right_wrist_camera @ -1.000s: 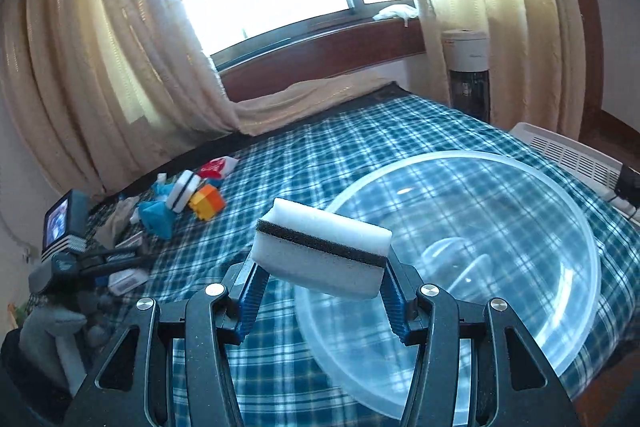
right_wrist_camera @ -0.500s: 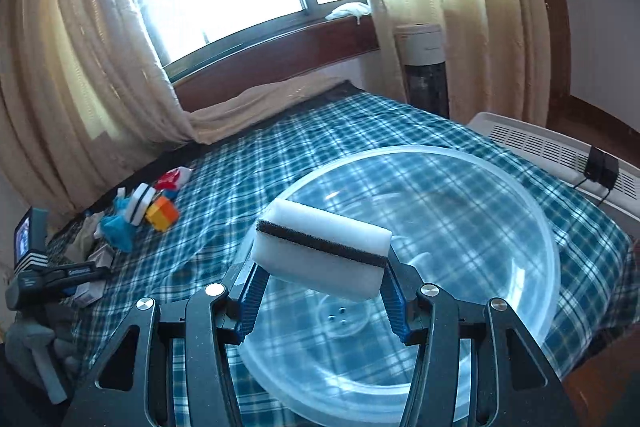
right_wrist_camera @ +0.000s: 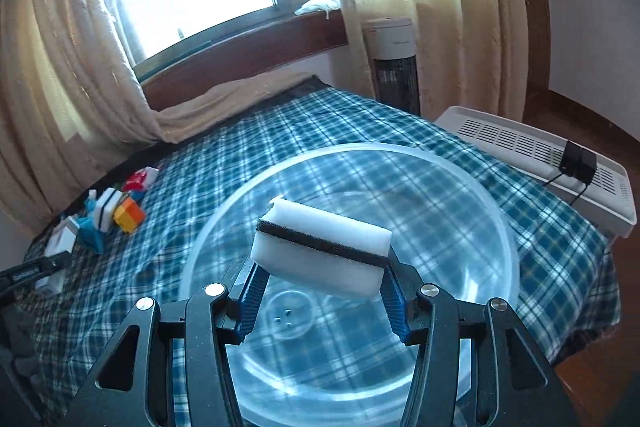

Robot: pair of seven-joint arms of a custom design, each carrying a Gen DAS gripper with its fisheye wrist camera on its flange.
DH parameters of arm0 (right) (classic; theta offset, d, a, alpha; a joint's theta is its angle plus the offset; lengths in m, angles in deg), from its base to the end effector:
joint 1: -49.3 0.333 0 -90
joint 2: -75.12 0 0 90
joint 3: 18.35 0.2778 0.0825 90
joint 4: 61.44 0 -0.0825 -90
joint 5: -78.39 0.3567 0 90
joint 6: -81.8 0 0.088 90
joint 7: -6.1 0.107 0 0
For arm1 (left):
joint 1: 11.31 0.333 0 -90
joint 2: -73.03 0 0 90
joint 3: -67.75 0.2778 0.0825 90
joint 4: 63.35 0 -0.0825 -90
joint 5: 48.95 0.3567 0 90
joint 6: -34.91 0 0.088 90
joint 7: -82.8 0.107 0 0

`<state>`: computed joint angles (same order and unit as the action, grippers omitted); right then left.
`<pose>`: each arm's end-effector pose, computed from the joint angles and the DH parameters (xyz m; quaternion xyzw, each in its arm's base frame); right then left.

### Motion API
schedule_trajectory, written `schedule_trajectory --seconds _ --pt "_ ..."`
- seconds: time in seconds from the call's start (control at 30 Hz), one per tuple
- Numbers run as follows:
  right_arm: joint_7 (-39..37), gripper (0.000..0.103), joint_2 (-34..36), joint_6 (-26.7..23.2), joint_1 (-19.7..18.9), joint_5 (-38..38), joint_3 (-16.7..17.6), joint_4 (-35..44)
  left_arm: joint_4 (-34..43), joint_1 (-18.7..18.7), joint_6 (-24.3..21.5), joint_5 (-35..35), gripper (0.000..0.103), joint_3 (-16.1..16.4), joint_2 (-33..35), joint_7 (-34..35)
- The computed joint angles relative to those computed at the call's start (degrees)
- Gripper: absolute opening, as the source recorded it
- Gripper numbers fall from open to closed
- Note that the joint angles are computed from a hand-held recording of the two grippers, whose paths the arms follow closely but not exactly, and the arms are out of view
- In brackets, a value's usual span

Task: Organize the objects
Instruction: 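Lower the sponge and medicine box into the clear basin and open both grippers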

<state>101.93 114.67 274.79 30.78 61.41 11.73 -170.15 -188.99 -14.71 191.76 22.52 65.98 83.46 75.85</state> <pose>0.6304 0.1144 0.2764 -0.6849 0.5794 -0.1794 0.4037 0.5340 -0.0852 0.3047 -0.8069 0.4737 -0.1807 0.3031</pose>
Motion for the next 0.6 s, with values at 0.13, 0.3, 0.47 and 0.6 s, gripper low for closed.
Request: schedule_trajectory --seconds 0.13,0.3,0.47,0.6 --pt "-0.47 0.053 0.19 -1.21 0.56 0.70 -0.82 1.10 2.37 -0.83 2.08 -0.28 0.066 -0.67 1.61 3.38" --pt "-1.72 0.053 0.24 -1.50 0.45 2.26 -0.94 2.02 6.64 -2.55 5.87 -2.86 0.066 -0.50 5.01 9.20" --pt "-1.77 0.053 0.35 -1.09 0.05 3.18 -1.08 2.10 10.75 -5.05 9.26 -7.18 0.066 0.09 8.51 16.14" --pt "-1.59 0.053 0.63 -1.35 -0.13 3.74 -1.32 2.39 14.75 -6.16 10.68 -14.12 0.066 -0.68 12.12 24.52"
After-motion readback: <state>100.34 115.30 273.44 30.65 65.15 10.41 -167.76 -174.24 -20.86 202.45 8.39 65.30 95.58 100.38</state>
